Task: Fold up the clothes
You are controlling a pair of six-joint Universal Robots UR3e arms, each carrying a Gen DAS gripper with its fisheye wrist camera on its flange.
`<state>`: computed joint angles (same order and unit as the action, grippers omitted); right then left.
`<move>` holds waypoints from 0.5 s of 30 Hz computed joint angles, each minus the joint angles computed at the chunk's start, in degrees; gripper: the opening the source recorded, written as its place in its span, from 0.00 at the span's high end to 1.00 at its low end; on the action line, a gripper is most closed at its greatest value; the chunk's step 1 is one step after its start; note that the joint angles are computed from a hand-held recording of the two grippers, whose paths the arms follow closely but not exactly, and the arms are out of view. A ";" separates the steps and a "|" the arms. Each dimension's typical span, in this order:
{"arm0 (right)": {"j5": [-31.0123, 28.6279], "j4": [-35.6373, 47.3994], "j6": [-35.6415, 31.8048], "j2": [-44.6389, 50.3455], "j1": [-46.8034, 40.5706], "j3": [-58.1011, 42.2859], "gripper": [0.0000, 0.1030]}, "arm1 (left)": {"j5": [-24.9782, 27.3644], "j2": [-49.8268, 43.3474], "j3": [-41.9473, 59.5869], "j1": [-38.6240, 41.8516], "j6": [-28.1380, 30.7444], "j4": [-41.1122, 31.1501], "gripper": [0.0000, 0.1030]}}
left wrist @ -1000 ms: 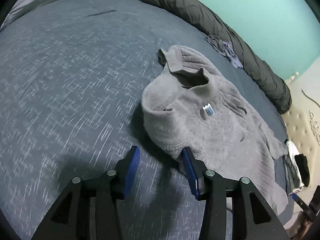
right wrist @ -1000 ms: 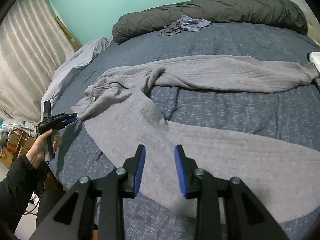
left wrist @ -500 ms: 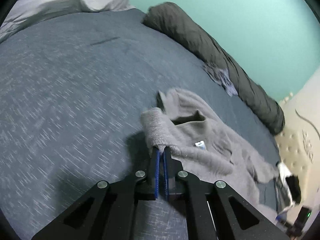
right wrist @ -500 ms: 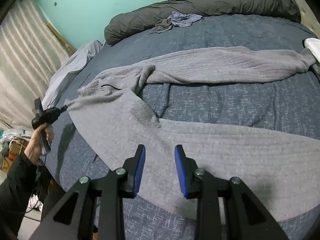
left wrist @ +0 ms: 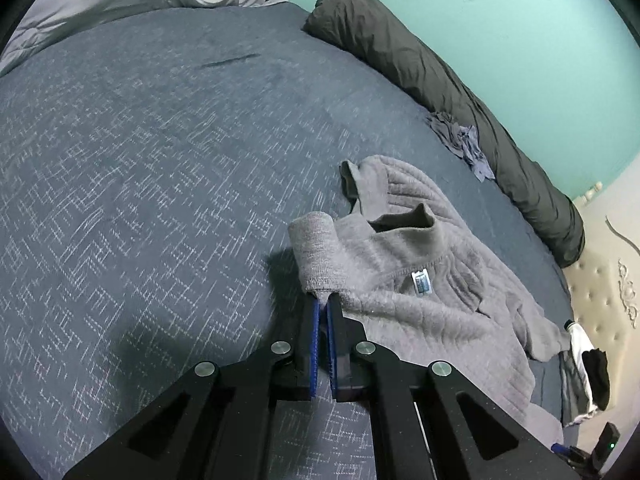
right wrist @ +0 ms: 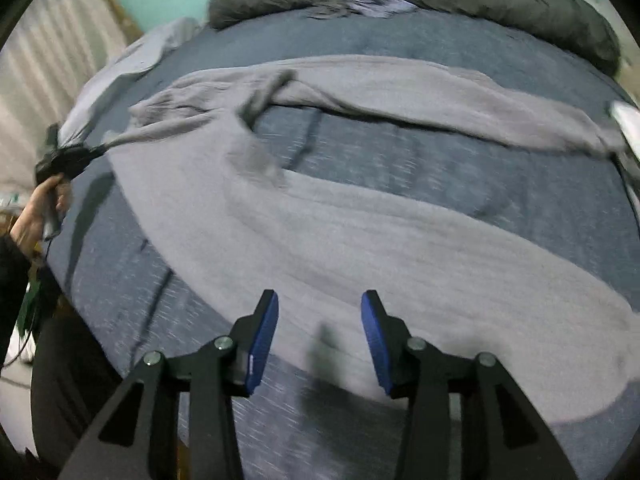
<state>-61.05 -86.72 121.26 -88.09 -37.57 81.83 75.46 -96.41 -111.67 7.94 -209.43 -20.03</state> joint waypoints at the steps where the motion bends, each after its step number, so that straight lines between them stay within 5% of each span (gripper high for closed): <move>1: -0.05 0.89 0.26 1.15 -1.88 -1.57 0.58 | -1.09 0.32 -0.41 0.33 -0.13 -0.21 0.96; 5: -1.31 0.58 2.32 4.71 -8.81 -6.00 0.56 | -3.46 1.79 -3.49 0.56 -1.93 0.88 0.90; 8: -2.74 -0.71 4.52 7.69 -13.98 -9.13 0.52 | -2.98 2.14 -4.76 -0.60 -2.25 0.26 0.69; 12: -1.81 1.04 7.66 12.29 -20.57 -13.35 0.50 | -2.50 2.49 -7.35 -2.03 -3.70 2.89 0.53; 15: -1.02 1.66 9.14 14.51 -23.28 -14.48 0.50 | -2.85 1.14 -7.48 -2.75 -4.68 5.41 0.51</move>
<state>-62.08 -85.06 130.40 -73.58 -60.85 67.35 72.61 -95.27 -119.15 5.19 -214.11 -14.62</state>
